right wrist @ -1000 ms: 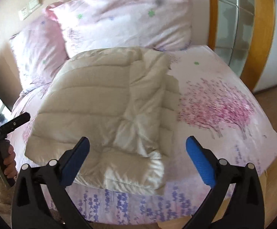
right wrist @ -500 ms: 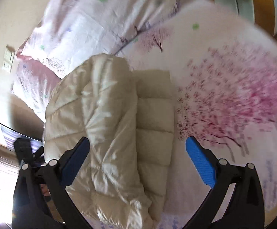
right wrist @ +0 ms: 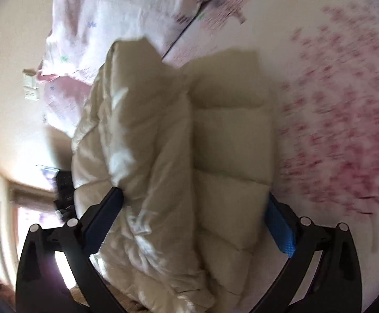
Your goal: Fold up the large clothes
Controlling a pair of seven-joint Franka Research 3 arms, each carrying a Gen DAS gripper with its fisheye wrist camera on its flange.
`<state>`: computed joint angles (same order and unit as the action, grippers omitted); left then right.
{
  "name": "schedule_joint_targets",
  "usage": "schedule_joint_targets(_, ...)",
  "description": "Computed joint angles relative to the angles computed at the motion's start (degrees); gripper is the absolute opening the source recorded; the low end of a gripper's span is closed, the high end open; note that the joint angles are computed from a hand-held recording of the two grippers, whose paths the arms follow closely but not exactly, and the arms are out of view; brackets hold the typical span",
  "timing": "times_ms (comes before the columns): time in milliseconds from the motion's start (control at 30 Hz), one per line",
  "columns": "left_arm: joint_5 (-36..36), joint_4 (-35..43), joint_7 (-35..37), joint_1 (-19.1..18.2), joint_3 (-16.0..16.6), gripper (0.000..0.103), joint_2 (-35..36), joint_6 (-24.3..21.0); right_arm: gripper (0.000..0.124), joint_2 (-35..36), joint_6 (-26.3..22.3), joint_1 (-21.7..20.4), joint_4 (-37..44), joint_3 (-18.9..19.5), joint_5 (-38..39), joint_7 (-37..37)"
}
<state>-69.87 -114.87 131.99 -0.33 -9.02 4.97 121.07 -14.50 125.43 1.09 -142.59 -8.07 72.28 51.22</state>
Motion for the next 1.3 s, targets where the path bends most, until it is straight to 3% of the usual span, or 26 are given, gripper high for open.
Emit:
schedule_joint_targets(67,-0.4,0.3,-0.1,0.2,0.0,0.102,0.5,-1.3,0.101,1.7,-3.9,0.7,1.5,-0.2,0.5,-1.6)
schedule_joint_targets(200,0.5,-0.6,1.1,0.0,-0.1,0.102,-0.3,-0.3,0.101,2.3,-0.7,2.2,3.0,2.9,-4.3,-0.7)
schedule_joint_targets(400,-0.9,-0.9,1.1,-0.1,-0.1,0.102,0.2,-0.7,0.098,3.6,-0.9,3.7,4.0,3.1,-1.6,-2.5)
schedule_joint_targets(467,-1.5,-1.2,1.7,0.0,-0.1,0.098,0.3,-1.5,0.064,5.4,-4.8,3.8,4.6,2.2,1.6,-3.4)
schedule_joint_targets(567,-2.2,-1.7,4.0,0.3,0.1,0.079,-0.4,-2.2,0.04,4.2,-4.6,3.6,3.5,2.8,4.3,-5.5)
schedule_joint_targets(667,-2.9,-2.1,5.7,0.8,0.7,0.064,-1.1,-3.2,0.031,2.2,-2.5,4.2,3.0,3.6,4.7,-5.5)
schedule_joint_targets(733,-3.8,-2.7,6.8,1.0,1.0,0.057,-1.9,-3.2,0.028,1.2,-1.1,5.0,3.4,4.2,4.1,-4.8)
schedule_joint_targets(900,-5.7,-4.7,9.4,2.0,3.0,0.054,-5.6,-3.1,0.027,1.5,-0.7,7.4,7.4,4.7,4.0,-4.7)
schedule_joint_targets(1100,-5.5,-6.9,10.4,2.9,6.0,0.054,-10.2,2.6,0.027,8.3,0.8,10.4,17.3,7.0,3.7,-5.1)
schedule_joint_targets(1300,-1.3,-4.8,7.5,3.9,7.4,0.054,-9.1,8.3,0.027,15.0,3.2,11.4,24.2,9.6,6.0,-5.3)
